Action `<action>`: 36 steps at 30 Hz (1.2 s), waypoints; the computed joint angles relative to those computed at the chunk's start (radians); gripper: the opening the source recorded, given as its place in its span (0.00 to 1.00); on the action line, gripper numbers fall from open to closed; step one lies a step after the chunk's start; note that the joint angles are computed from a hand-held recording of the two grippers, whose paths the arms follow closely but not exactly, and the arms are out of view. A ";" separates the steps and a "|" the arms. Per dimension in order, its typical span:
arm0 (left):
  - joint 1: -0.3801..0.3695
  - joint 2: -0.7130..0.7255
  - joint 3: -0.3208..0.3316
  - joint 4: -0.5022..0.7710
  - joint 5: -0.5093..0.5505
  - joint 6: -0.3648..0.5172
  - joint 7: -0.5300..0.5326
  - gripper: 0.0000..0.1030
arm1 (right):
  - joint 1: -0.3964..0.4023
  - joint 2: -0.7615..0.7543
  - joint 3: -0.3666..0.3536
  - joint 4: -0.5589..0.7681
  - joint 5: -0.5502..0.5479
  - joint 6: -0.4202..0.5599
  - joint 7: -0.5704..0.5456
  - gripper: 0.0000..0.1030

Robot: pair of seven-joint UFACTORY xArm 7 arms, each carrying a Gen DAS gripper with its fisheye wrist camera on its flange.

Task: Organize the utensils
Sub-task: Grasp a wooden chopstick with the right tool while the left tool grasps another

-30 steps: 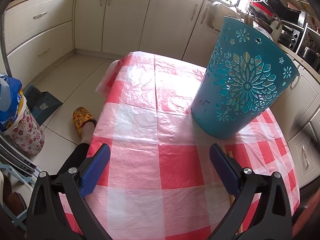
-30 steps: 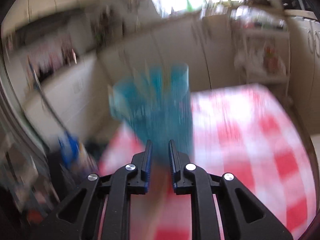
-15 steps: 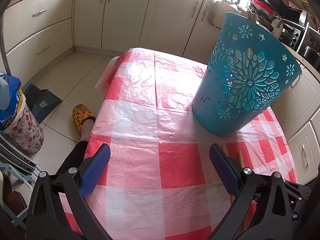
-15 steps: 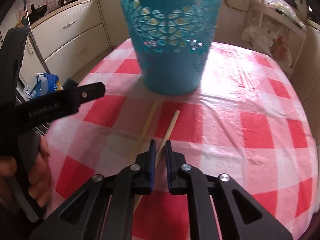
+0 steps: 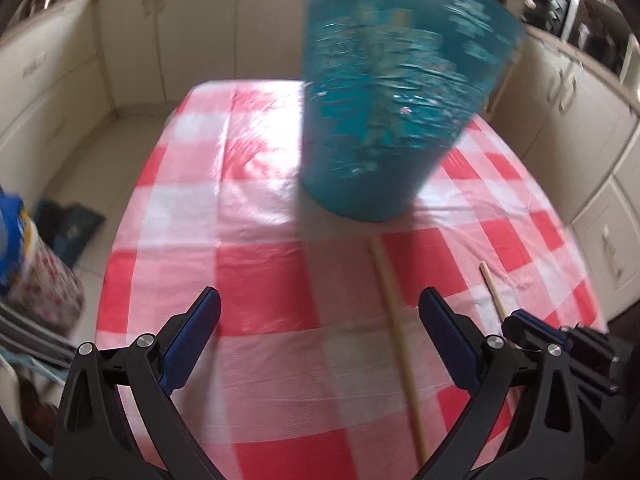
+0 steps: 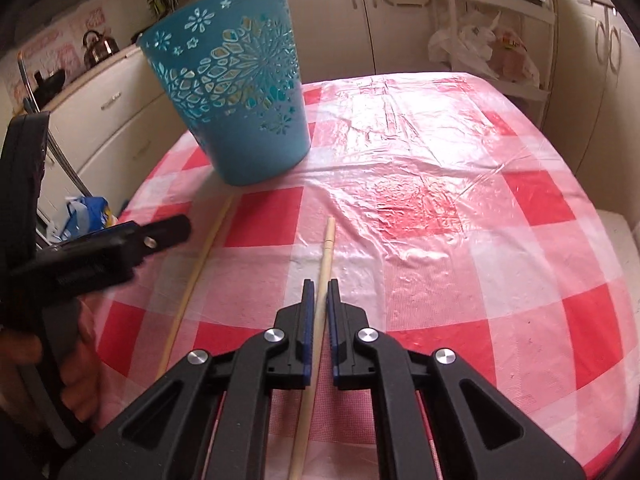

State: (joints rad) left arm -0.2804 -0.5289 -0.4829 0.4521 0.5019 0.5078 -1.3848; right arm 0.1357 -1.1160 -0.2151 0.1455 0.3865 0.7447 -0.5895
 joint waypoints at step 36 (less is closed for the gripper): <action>-0.065 0.022 0.046 -0.005 -0.077 -0.040 0.267 0.06 | 0.029 -0.040 0.059 -0.030 -0.084 -0.054 0.027 0.08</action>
State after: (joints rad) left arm -0.3454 -0.5066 -0.4368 0.4471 0.4245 0.4682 -1.1177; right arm 0.1642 -1.1556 -0.1563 0.1158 0.3022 0.6908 -0.5627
